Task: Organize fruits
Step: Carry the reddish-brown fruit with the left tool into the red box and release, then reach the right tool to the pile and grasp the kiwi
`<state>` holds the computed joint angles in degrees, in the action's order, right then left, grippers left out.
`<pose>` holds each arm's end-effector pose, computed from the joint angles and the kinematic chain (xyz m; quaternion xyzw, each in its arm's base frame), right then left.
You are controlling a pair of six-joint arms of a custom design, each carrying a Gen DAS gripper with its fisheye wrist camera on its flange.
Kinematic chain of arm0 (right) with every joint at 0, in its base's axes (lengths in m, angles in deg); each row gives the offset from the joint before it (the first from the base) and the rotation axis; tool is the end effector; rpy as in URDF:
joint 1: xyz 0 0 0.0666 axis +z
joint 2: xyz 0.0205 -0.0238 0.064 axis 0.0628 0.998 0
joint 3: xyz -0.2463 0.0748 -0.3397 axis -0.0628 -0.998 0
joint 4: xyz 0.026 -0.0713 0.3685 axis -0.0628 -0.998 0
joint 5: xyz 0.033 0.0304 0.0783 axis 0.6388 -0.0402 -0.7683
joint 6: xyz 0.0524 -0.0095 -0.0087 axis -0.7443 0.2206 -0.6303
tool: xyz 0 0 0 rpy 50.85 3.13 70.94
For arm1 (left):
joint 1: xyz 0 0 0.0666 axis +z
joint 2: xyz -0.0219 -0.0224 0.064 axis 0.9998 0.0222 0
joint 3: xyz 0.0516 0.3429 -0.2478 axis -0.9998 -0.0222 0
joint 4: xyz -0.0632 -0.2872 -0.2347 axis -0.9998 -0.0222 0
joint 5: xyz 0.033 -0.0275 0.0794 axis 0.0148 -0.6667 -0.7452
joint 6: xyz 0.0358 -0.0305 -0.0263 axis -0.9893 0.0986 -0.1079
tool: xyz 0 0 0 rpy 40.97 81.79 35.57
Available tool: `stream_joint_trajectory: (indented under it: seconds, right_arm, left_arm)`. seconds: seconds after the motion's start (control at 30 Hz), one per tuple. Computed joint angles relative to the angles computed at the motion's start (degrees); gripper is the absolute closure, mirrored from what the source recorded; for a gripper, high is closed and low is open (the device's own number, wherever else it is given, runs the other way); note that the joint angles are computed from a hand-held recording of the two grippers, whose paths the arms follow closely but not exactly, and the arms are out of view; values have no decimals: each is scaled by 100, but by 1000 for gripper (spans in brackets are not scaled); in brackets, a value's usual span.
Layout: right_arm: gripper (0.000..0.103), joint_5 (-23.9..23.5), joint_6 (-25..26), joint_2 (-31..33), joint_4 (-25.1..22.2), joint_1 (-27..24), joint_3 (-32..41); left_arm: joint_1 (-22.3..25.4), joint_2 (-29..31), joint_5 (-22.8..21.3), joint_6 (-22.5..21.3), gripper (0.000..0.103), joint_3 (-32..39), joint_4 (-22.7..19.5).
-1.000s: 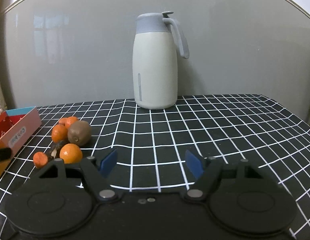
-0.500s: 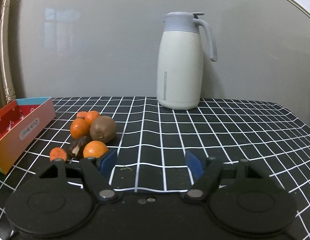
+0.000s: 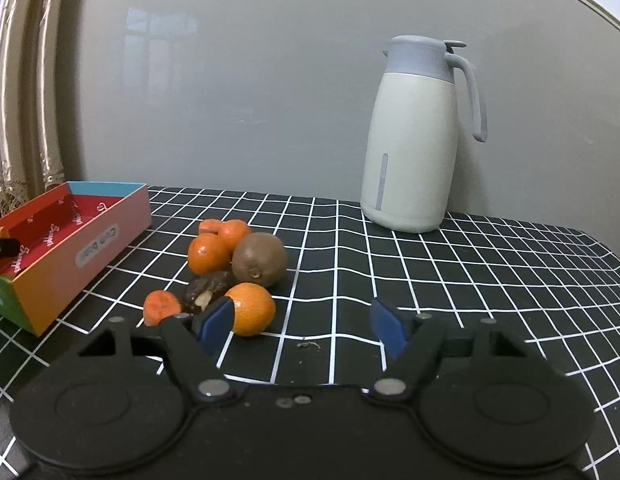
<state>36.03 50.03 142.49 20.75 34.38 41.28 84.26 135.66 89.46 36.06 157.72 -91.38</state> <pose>0.3948 0.2049 0.3866 0.1407 0.8405 -0.1222 0.5087 0.5407 -0.0481 0.3859 0.1525 0.8396 -0.0367 0.5201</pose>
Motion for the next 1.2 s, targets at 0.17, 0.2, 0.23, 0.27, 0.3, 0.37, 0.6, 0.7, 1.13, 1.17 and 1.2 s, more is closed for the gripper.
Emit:
stream_joint_trajectory:
  seconds: [0.17, 0.2, 0.23, 0.27, 0.3, 0.37, 0.6, 0.7, 1.13, 1.17, 1.2]
  right_arm:
    - [28, -35, 53, -15, 14, -29, -6]
    - [28, -35, 61, -13, 20, -30, -3]
    - [28, -40, 65, -10, 22, -29, -1]
    - [28, -41, 65, -12, 18, -23, -2]
    - [28, -42, 76, -5, 17, -19, 3]
    - [28, -60, 94, 2, 11, -17, 10]
    - [28, -168, 176, 58, -5, 8, 62]
    - [28, -203, 197, 86, -5, 12, 85]
    - [28, -268, 545, 329, 410, -31, 274]
    - [28, -276, 612, 354, 463, -40, 296]
    - [29, -272, 675, 386, 504, -58, 326]
  left_arm:
    - [9, 147, 39, 18, 70, 181, -111]
    - [21, 181, 67, 40, 70, 229, -161]
    - [32, 211, 98, 66, 70, 266, -205]
    - [33, 228, 114, 57, 70, 291, -247]
    - [34, 254, 135, 41, 70, 312, -272]
    - [43, 297, 188, 14, 70, 373, -375]
    - [33, 168, 114, 25, 32, 175, -99]
    - [36, 34, 130, 57, 28, 23, 108]
    - [-166, -232, 18, -31, 10, -417, 554]
    - [-172, -234, 12, -38, 10, -437, 581]
    - [-171, -227, 25, -41, 10, -444, 591]
